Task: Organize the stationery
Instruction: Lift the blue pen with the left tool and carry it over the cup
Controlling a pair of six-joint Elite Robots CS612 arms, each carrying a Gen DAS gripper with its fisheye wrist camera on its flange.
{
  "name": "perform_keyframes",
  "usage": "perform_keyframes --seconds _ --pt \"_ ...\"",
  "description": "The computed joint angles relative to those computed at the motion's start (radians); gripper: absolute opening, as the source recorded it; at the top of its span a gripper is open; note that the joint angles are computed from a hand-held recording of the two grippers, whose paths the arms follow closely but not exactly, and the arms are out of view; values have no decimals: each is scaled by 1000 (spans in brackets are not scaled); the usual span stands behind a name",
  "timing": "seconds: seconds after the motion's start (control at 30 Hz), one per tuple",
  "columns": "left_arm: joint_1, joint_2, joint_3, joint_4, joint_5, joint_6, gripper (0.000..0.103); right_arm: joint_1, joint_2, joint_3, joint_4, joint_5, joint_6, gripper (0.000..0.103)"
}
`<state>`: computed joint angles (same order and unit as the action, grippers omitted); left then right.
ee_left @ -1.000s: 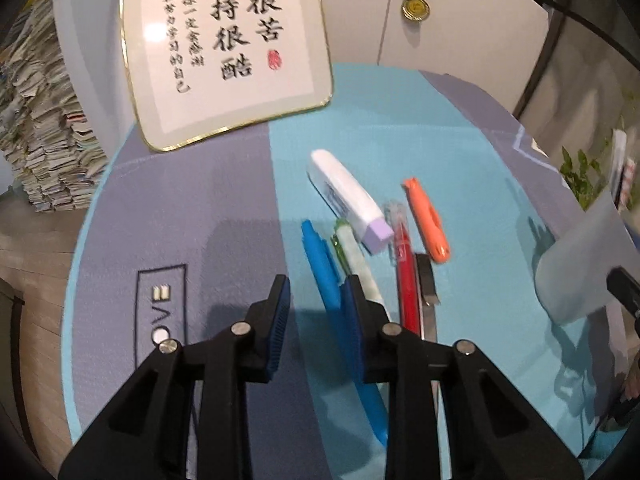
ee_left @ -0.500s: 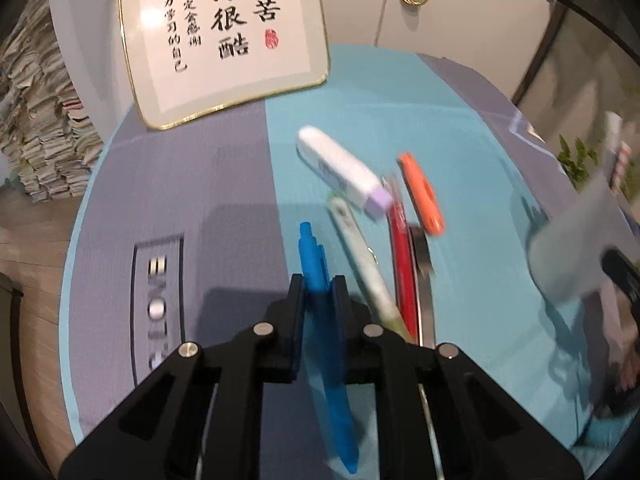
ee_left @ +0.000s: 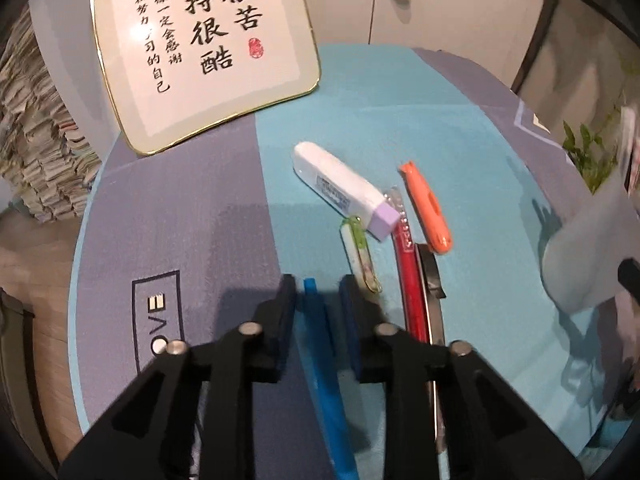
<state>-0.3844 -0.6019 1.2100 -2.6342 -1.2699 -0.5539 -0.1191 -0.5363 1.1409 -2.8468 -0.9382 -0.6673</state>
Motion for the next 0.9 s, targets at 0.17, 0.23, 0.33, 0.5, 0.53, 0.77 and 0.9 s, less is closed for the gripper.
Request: perform_keyframes --seconds 0.17,0.23,0.33,0.5,0.53,0.77,0.9 --pt "-4 -39 59 -101 -9 -16 11 -1 -1 6 -5 4 3 71" --pt "-9 -67 97 -184 0 -16 11 -1 -1 5 -4 3 2 71" --pt "-24 -98 136 -259 50 9 11 -2 -2 6 -1 6 0 71" --pt "-50 -138 188 -376 89 52 10 -1 -2 7 -2 6 0 71" --pt "-56 -144 194 -398 96 63 10 -1 -2 6 -2 6 0 71" --pt "-76 -151 171 -534 63 146 10 0 -4 13 -10 3 -3 71" --pt "-87 -142 123 -597 29 213 10 1 -6 14 -7 4 -7 71"
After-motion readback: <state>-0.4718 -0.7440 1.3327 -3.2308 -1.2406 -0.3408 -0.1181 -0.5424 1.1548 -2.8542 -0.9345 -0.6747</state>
